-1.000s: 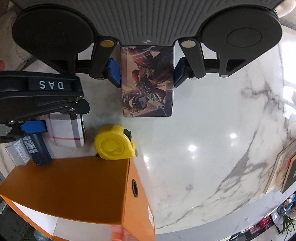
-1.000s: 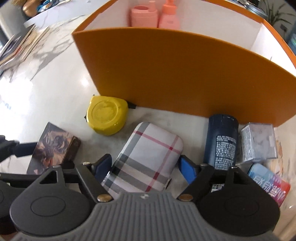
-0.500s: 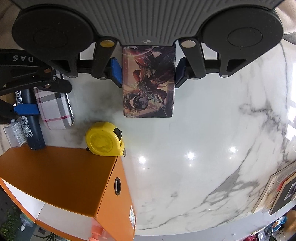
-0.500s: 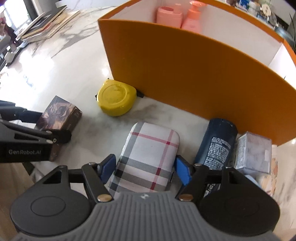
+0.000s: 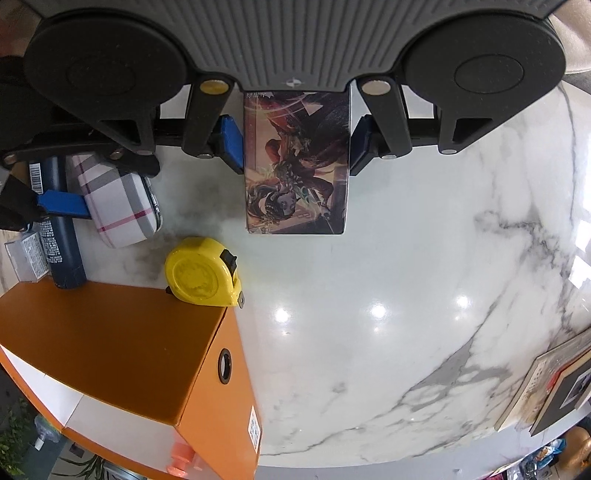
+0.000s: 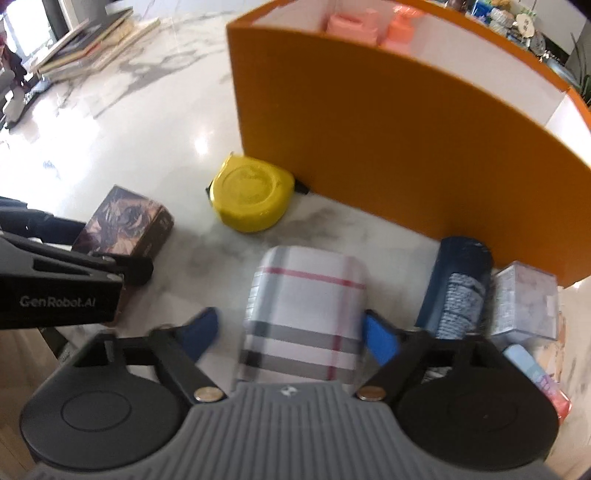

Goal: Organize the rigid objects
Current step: 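Close the right gripper on the plaid glasses case, then lift the card box with left gripper while right gripper lifts plaid case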

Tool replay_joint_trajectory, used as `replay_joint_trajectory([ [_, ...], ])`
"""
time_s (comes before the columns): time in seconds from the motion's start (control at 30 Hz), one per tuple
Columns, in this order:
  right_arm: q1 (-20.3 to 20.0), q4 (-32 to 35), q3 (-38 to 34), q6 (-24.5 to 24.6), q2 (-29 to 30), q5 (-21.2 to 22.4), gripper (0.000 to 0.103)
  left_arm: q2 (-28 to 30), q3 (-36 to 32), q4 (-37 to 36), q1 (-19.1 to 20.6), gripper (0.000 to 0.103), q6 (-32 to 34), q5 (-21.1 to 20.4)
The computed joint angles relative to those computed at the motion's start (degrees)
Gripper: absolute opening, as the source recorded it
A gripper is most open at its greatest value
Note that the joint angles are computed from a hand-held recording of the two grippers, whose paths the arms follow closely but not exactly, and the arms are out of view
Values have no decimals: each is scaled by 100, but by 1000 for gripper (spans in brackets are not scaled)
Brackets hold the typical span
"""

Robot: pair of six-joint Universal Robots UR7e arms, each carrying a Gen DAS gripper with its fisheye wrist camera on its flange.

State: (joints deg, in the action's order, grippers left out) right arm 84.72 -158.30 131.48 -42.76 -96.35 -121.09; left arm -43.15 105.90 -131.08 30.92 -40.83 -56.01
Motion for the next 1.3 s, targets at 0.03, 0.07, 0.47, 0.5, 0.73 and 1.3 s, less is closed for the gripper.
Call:
replay_joint_trajectory([
  [0.03, -34, 169, -62, 68, -54, 60, 68, 4, -1, -2, -4, 66, -7, 3],
  [0.07, -45, 232, -101, 71, -45, 103, 68, 7, -2, -4, -7, 66, -12, 4],
  [0.47, -587, 1128, -245, 396, -881, 1452, 66, -390, 452, -956, -284, 65, -213, -94],
  [0.5, -624, 1218, -269, 435, -981, 1558, 66, -420, 447, -990, -316, 65, -212, -103],
  [0.73, -443, 1734, -756, 696, -1305, 2052, 66, -477, 40, -1327, -534, 65, 223, -283],
  [1.3, -304, 1945, -3153, 789, 177, 1901, 66, 2217, -4465, 1222, 63, 65, 1062, -319],
])
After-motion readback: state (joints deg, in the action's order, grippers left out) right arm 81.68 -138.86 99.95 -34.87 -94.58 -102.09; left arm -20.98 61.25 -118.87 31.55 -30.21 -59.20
